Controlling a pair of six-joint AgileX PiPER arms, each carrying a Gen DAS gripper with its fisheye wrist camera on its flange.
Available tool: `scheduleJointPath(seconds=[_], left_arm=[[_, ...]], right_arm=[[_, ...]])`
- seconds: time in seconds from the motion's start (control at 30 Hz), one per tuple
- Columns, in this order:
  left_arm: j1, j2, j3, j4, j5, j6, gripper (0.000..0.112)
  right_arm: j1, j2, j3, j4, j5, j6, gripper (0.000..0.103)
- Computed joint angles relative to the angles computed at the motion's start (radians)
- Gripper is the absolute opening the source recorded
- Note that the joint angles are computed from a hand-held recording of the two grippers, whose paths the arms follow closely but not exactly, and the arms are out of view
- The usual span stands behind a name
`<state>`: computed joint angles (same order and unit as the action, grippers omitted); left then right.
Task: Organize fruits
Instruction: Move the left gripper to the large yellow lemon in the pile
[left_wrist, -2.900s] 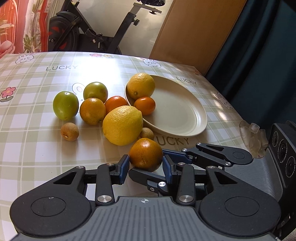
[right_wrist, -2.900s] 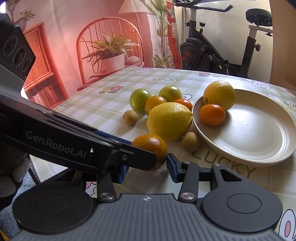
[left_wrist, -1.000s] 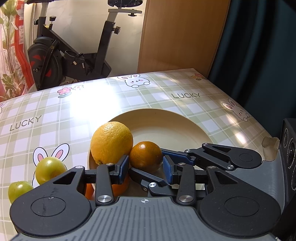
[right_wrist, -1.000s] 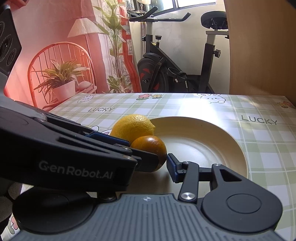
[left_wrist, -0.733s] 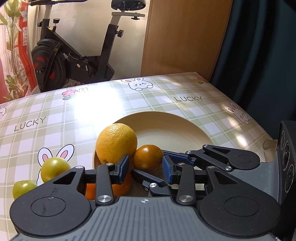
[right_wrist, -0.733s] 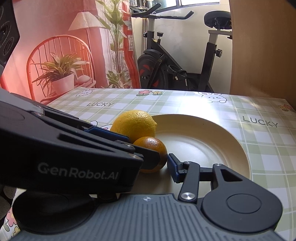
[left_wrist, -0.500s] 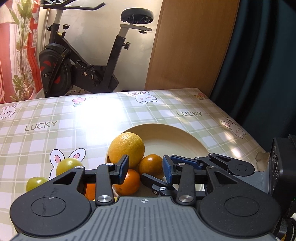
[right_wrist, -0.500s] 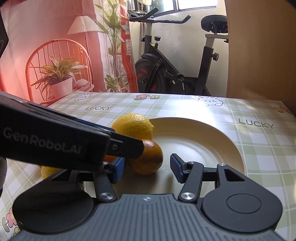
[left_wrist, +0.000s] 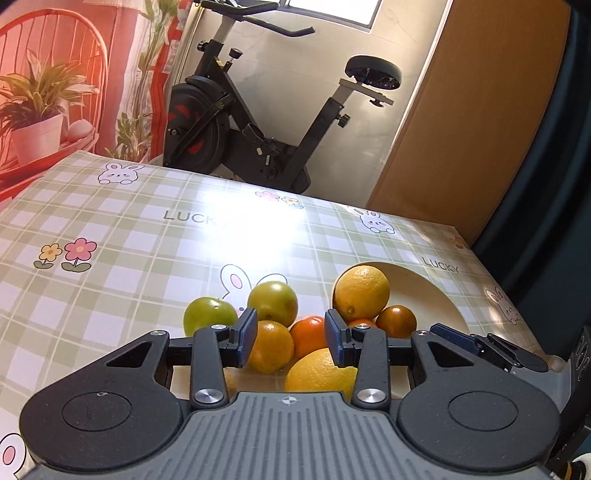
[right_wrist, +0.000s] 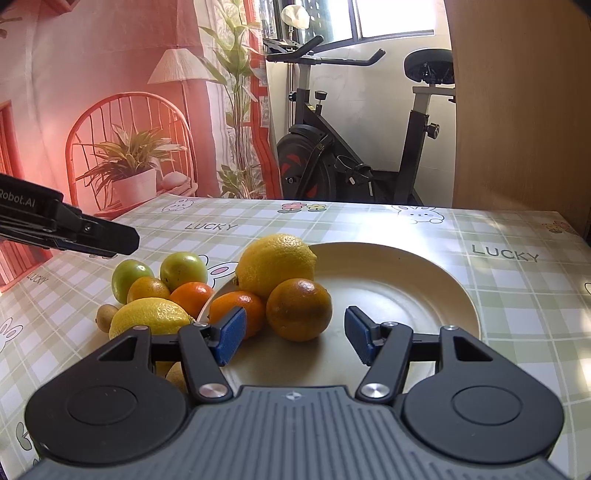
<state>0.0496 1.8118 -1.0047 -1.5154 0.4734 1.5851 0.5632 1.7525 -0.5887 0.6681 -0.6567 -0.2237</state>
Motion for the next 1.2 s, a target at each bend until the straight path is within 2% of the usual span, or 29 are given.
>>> scheduleJointPath(seconds=[0.13, 0.3, 0.43, 0.6, 0.67, 0.73, 0.9, 1.0, 1.07, 1.2], left_arm=[[0.011, -0.008, 0.015, -0.015, -0.006, 0.029, 0.042], [0.045, -0.023, 0.048, -0.032, 0.038, 0.072, 0.042], [0.050, -0.020, 0.053, -0.038, 0.068, 0.082, 0.042], [0.059, -0.022, 0.079, -0.059, 0.086, 0.119, 0.043], [0.062, -0.020, 0.082, -0.060, 0.089, 0.119, 0.043], [0.067, -0.016, 0.080, -0.056, 0.095, 0.116, 0.043], [0.068, 0.002, 0.067, -0.033, 0.110, 0.089, 0.044], [0.069, 0.015, 0.050, -0.002, 0.128, 0.042, 0.048], [0.063, 0.021, 0.043, 0.002, 0.131, 0.036, 0.055], [0.042, 0.034, 0.038, 0.008, 0.139, 0.037, 0.055]], right_arm=[[0.048, -0.010, 0.031, 0.067, -0.055, -0.021, 0.062], [0.112, -0.024, 0.046, 0.162, -0.082, -0.081, 0.062], [0.206, -0.018, 0.059, 0.247, -0.144, -0.145, 0.063], [0.253, 0.005, 0.012, 0.231, -0.098, -0.190, 0.063], [0.264, 0.023, -0.014, 0.207, -0.078, -0.198, 0.067], [0.266, 0.041, -0.039, 0.188, -0.061, -0.208, 0.070], [0.243, 0.097, -0.124, 0.168, -0.014, -0.232, 0.070], [0.226, 0.116, -0.161, 0.167, 0.021, -0.241, 0.070], [0.218, 0.122, -0.176, 0.166, 0.039, -0.253, 0.072], [0.215, 0.121, -0.169, 0.150, 0.039, -0.241, 0.073]])
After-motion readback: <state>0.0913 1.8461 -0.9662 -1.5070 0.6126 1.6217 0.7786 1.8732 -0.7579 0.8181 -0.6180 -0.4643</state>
